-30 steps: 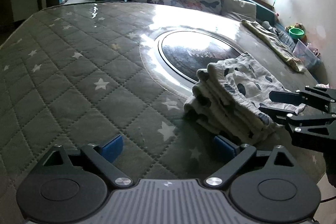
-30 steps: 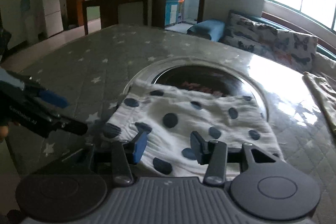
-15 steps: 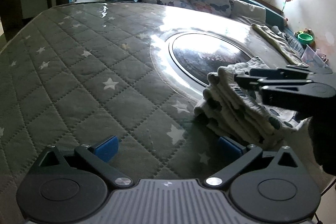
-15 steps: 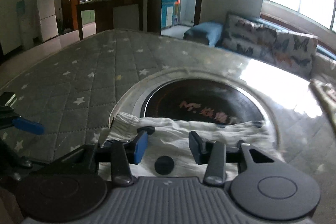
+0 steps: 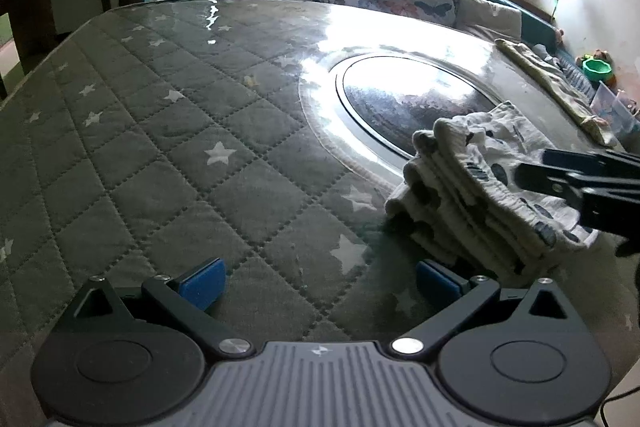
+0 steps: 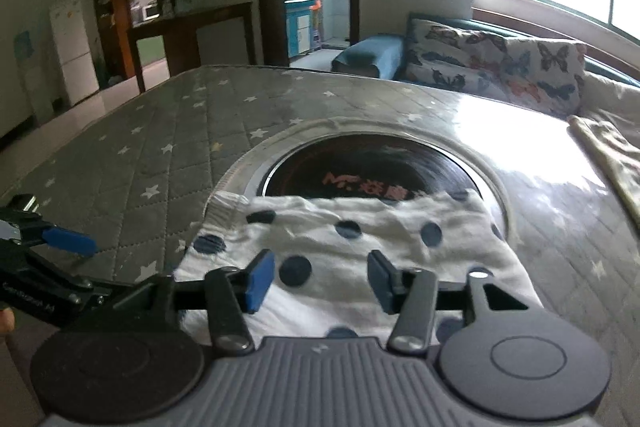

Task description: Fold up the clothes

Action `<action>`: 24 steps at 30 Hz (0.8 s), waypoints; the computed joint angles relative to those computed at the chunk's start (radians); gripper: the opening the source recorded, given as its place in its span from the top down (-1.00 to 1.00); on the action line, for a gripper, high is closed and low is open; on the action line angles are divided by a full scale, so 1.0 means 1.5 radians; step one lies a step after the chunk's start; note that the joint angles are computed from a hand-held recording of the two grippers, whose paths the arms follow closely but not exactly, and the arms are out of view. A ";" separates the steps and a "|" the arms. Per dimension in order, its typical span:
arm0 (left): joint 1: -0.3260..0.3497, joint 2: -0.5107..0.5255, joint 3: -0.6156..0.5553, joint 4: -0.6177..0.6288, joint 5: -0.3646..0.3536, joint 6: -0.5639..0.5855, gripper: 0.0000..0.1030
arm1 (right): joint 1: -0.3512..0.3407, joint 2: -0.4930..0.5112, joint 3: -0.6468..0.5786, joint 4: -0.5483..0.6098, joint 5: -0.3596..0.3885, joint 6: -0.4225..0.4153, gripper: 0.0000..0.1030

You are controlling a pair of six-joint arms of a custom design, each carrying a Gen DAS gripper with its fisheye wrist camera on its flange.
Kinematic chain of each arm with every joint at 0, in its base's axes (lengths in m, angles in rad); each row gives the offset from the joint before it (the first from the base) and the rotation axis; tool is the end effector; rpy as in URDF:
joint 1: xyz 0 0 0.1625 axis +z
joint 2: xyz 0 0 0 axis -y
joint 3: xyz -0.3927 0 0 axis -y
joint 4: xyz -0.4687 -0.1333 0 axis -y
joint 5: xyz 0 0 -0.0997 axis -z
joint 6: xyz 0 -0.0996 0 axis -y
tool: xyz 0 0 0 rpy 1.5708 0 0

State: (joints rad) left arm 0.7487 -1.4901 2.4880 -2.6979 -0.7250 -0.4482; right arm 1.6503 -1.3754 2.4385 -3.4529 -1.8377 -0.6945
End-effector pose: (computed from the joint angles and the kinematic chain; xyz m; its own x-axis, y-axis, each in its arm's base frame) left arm -0.1465 -0.4198 0.1074 -0.7853 0.0861 -0.6131 0.4285 0.7904 -0.4378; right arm 0.1418 -0.4325 0.1454 -0.7159 -0.3470 0.6059 -0.6669 0.5970 -0.4460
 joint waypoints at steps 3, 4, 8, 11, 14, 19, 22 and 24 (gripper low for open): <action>-0.002 0.004 0.000 0.004 0.009 -0.005 -1.00 | -0.008 -0.021 0.021 -0.014 0.001 0.006 -0.09; -0.004 0.005 0.000 0.008 0.012 -0.008 -1.00 | -0.012 -0.028 0.027 -0.016 0.003 0.009 -0.14; -0.008 0.010 -0.001 0.014 0.021 -0.015 -1.00 | -0.030 -0.064 0.056 -0.031 0.003 0.016 -0.25; -0.013 0.018 -0.002 0.022 0.032 -0.019 -1.00 | -0.042 -0.095 0.079 -0.042 -0.004 0.018 -0.40; -0.019 0.028 -0.005 0.036 0.047 -0.025 -1.00 | -0.056 -0.129 0.101 -0.041 -0.012 0.019 -0.44; -0.026 0.040 -0.009 0.051 0.065 -0.041 -1.00 | -0.086 -0.187 0.139 -0.029 -0.035 0.013 -0.52; -0.028 0.046 -0.011 0.060 0.071 -0.053 -1.00 | -0.104 -0.203 0.152 -0.026 -0.046 0.016 -0.54; -0.030 0.048 -0.013 0.067 0.075 -0.062 -1.00 | -0.114 -0.205 0.156 -0.027 -0.050 0.021 -0.55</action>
